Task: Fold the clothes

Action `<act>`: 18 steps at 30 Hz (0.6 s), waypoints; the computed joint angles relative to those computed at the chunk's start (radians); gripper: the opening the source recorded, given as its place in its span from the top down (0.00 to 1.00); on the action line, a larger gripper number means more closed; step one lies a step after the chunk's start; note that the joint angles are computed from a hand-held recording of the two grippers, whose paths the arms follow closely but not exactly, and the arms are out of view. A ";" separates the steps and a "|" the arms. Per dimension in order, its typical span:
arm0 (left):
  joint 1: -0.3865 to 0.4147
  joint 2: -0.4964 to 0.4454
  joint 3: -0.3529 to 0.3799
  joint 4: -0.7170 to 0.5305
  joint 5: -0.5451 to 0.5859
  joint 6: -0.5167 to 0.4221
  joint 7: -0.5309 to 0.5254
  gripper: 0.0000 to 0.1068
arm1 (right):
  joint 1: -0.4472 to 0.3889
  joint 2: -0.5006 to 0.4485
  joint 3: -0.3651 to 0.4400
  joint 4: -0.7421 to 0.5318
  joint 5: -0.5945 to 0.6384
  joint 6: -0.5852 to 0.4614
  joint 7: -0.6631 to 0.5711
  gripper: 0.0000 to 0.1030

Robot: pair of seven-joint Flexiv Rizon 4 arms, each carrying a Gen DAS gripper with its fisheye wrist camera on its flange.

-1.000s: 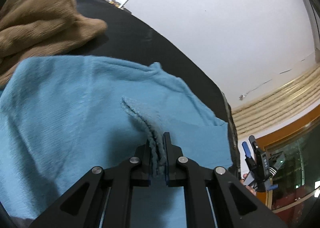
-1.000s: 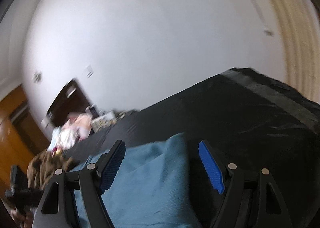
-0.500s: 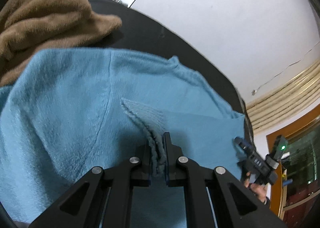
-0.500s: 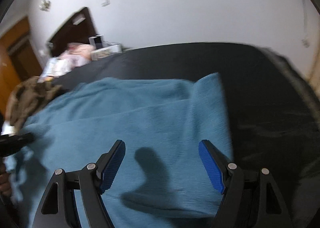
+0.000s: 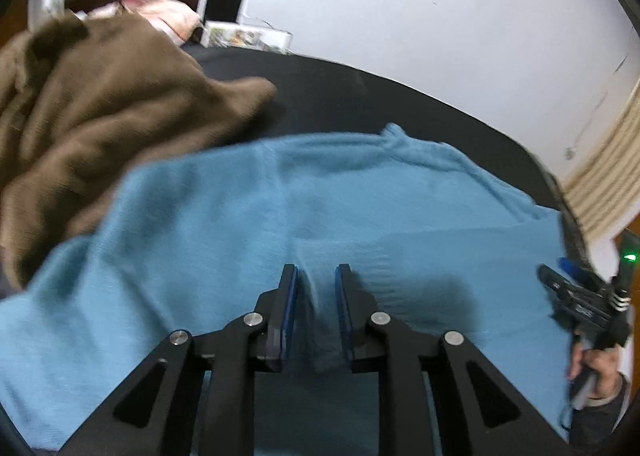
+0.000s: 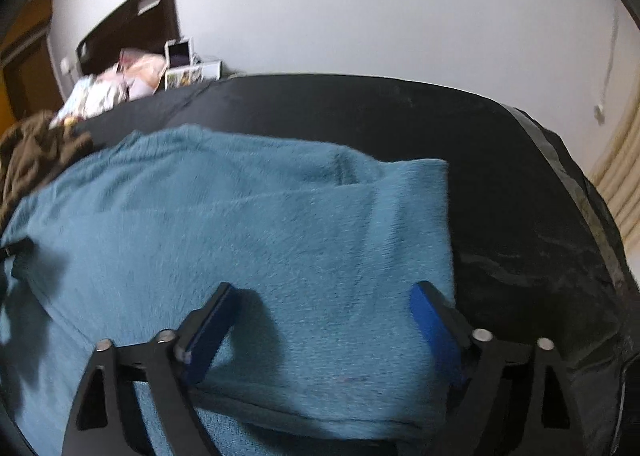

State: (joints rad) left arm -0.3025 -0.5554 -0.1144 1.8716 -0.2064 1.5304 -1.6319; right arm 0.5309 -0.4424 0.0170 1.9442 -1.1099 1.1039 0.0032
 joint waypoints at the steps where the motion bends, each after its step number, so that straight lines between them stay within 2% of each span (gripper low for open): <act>1: -0.007 0.008 -0.002 0.018 -0.054 0.020 0.046 0.80 | 0.001 -0.004 0.006 -0.005 0.010 -0.010 -0.020 0.04; 2: 0.011 0.014 -0.036 0.032 -0.096 0.037 0.092 0.79 | 0.002 -0.006 0.006 -0.006 0.013 -0.012 -0.027 0.03; 3: 0.058 0.019 -0.100 0.051 -0.118 0.060 0.130 0.77 | 0.003 -0.007 0.006 -0.007 0.015 -0.011 -0.031 0.03; 5: 0.155 0.014 -0.209 0.054 -0.037 0.066 0.101 0.66 | 0.003 -0.007 0.003 -0.006 0.009 -0.004 -0.033 0.02; 7: 0.202 -0.005 -0.289 0.048 -0.047 0.064 0.150 0.44 | 0.005 -0.007 -0.001 -0.005 0.000 -0.002 -0.031 0.01; 8: 0.202 -0.015 -0.298 0.037 -0.051 0.056 0.164 0.40 | 0.005 -0.007 -0.001 -0.004 -0.001 -0.003 -0.031 0.01; 9: 0.181 -0.024 -0.278 0.019 -0.053 0.035 0.169 0.33 | 0.005 -0.007 -0.001 -0.004 -0.001 -0.003 -0.031 0.01; 10: 0.136 -0.034 -0.226 -0.013 -0.054 -0.008 0.164 0.26 | 0.006 -0.008 -0.001 -0.005 -0.001 -0.004 -0.031 0.01; 11: 0.094 -0.039 -0.176 -0.036 -0.054 -0.042 0.150 0.26 | 0.006 -0.008 -0.001 -0.005 -0.002 -0.004 -0.031 0.01; 15: 0.008 -0.048 -0.074 -0.068 -0.025 -0.067 0.139 0.23 | 0.006 -0.010 0.000 -0.007 0.000 -0.005 -0.032 0.01; 18: -0.081 -0.065 0.029 -0.101 0.045 -0.070 0.127 0.14 | 0.007 -0.011 -0.001 -0.009 0.000 -0.006 -0.033 0.01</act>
